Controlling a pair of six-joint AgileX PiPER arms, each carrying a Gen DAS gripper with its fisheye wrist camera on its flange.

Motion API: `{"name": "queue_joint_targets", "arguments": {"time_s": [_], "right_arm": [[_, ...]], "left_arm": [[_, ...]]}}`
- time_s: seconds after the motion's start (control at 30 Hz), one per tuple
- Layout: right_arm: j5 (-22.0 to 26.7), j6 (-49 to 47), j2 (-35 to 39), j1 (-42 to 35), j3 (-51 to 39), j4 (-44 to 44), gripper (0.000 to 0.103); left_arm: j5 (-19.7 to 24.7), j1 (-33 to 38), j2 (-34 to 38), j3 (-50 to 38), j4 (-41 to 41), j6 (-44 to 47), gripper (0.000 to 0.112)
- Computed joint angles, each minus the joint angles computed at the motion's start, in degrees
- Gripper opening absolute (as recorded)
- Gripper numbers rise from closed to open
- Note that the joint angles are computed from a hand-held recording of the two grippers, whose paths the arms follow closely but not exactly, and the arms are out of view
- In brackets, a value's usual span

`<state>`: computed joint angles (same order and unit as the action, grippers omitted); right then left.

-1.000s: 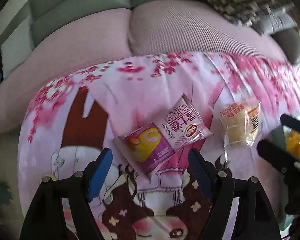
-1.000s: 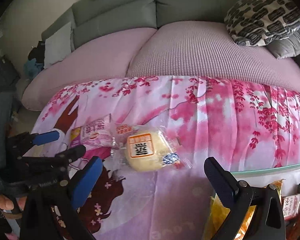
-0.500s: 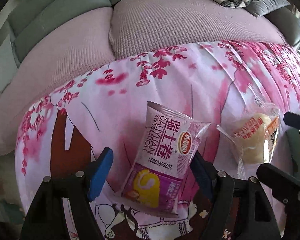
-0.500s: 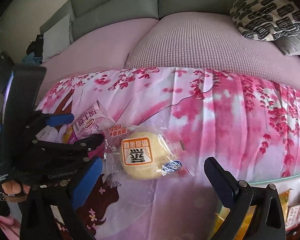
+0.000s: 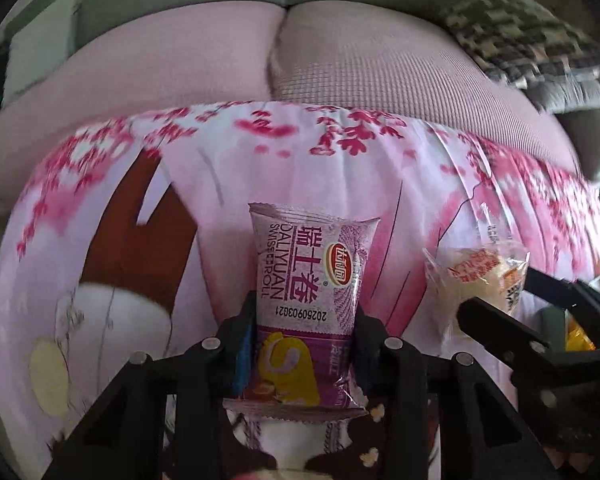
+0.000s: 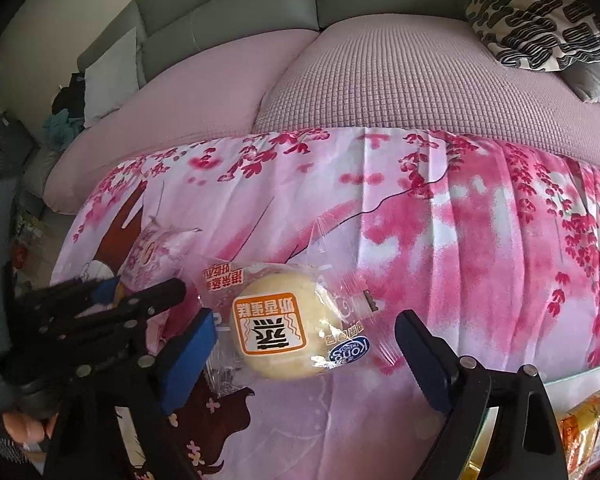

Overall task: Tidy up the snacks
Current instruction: 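Grasp the purple Swiss roll with the left tool while the right tool grasps the white pastry, then carry the Swiss roll and white pastry over the tray with both tools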

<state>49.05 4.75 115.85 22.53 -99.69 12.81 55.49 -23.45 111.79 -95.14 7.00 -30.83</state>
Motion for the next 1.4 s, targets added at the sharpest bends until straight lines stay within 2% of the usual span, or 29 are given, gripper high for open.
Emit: {"name": "queue_joint_targets", "arguments": {"time_s": [0.23,0.37,0.5,0.6,0.8,0.97,1.2,1.33,1.4], "right_arm": [[2.27,-0.73,2.76,-0.2,-3.36,2.49,0.091],[2.42,-0.64,1.74,-0.27,-2.5,4.01,0.077],[1.33,-0.87,-1.51,-0.08,1.61,5.4,0.074],[-1.12,-1.72,-7.03,-0.32,8.15,6.64,0.074],[-2.73,-1.76,-17.94,-1.25,17.51,7.74,0.074],[-3.08,-1.36,-26.51,-2.16,23.5,7.89,0.074],[-4.11,0.07,-38.21,-6.48,33.56,7.09,0.074],[-3.46,-1.35,-45.12,-13.35,40.07,7.86,0.074],[-2.25,-3.64,-47.59,-19.16,42.35,9.25,0.074]], "left_arm": [[-2.48,-0.87,-5.75,8.78,0.92,-13.78,0.041],[-1.84,-2.4,-7.57,10.95,2.27,-20.91,0.041],[-1.14,-4.72,-9.48,13.12,3.54,-26.46,0.041],[-0.44,-7.45,-11.01,14.59,5.42,-30.88,0.041],[0.11,-13.15,-13.52,16.84,8.26,-38.55,0.041],[2.22,-18.46,-15.74,16.76,11.25,-42.96,0.041],[5.63,-24.93,-15.73,11.68,15.27,-44.88,0.041],[7.34,-29.3,-12.7,4.87,17.95,-43.78,0.041],[7.11,-31.49,-9.74,-0.29,18.14,-40.8,0.041]]}}
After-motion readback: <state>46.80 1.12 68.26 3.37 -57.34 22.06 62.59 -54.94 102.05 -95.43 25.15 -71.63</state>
